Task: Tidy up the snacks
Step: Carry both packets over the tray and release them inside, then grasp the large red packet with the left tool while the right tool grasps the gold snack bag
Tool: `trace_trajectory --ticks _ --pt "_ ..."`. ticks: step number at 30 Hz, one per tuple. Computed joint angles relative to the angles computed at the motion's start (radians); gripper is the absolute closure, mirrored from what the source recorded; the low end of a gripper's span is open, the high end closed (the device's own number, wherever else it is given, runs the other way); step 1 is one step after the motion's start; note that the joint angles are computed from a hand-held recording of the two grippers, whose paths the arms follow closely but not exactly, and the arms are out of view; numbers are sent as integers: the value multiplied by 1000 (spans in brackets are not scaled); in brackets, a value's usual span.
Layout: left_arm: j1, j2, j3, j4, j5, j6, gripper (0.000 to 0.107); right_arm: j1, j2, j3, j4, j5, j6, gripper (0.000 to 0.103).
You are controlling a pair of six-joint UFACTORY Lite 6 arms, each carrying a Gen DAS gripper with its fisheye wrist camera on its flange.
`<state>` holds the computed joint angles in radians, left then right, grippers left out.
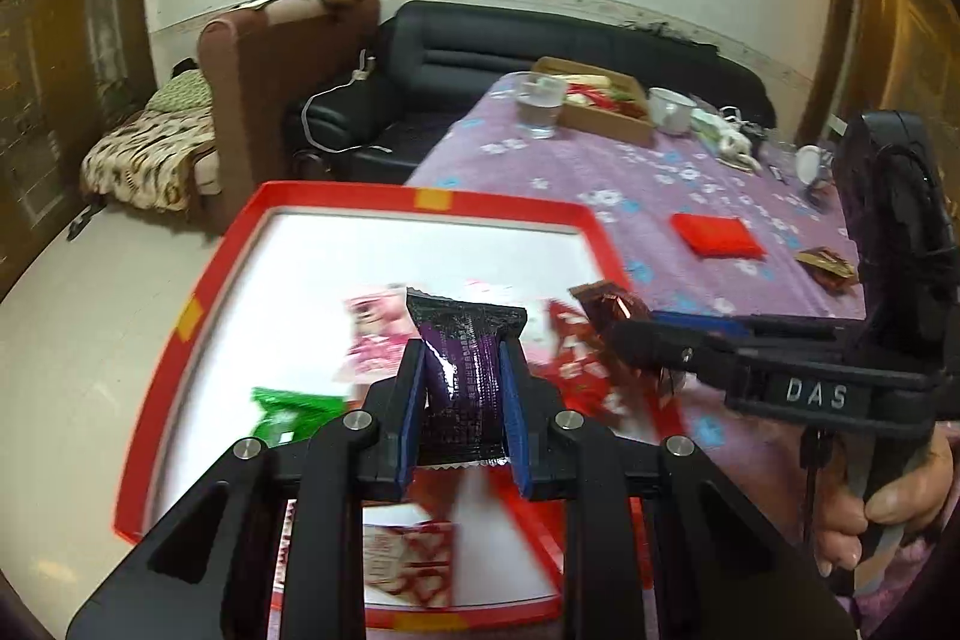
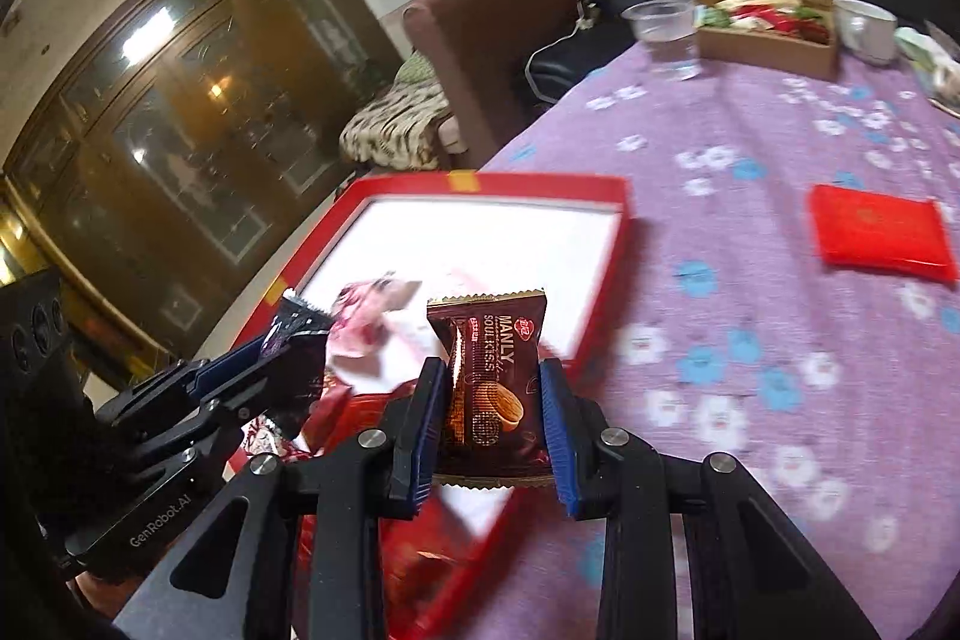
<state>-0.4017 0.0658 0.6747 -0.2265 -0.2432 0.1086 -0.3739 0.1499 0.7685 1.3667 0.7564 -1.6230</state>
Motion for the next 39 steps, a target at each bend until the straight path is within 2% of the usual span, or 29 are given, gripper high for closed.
trace_trajectory --ticks 7,13,15,17,19,21,23,25,27,30,35,36,39 --pt "86 34 -12 171 -18 -141 86 173 -19 -38 128 -94 -50 71" --pt "123 76 3 220 -15 -187 85 280 32 -18 167 -141 -52 71" --pt "125 76 0 187 -16 -149 85 306 57 -8 182 -157 -59 68" --pt "124 86 9 111 -3 -64 81 318 47 -17 197 -171 -72 68" --pt "116 102 25 -45 7 79 70 314 31 -20 176 -162 -53 67" --pt "108 108 34 -212 4 225 45 292 24 -15 163 -127 -39 60" --pt "97 88 16 -304 -26 305 36 237 18 -7 140 -64 -35 50" --pt "72 62 0 -413 -64 415 36 177 -11 -11 122 -13 -39 48" --pt "31 43 -7 -556 -110 553 30 101 -41 -11 88 38 -45 48" --pt "-32 24 -4 -657 -159 661 29 -23 -49 20 43 87 -44 41" --pt "-161 44 64 -831 -181 853 28 -271 59 177 -58 140 1 39" --pt "-186 56 87 -868 -180 895 27 -311 69 195 -73 145 9 36" --pt "-255 117 195 -1008 -165 1059 27 -466 191 372 -136 145 83 33"
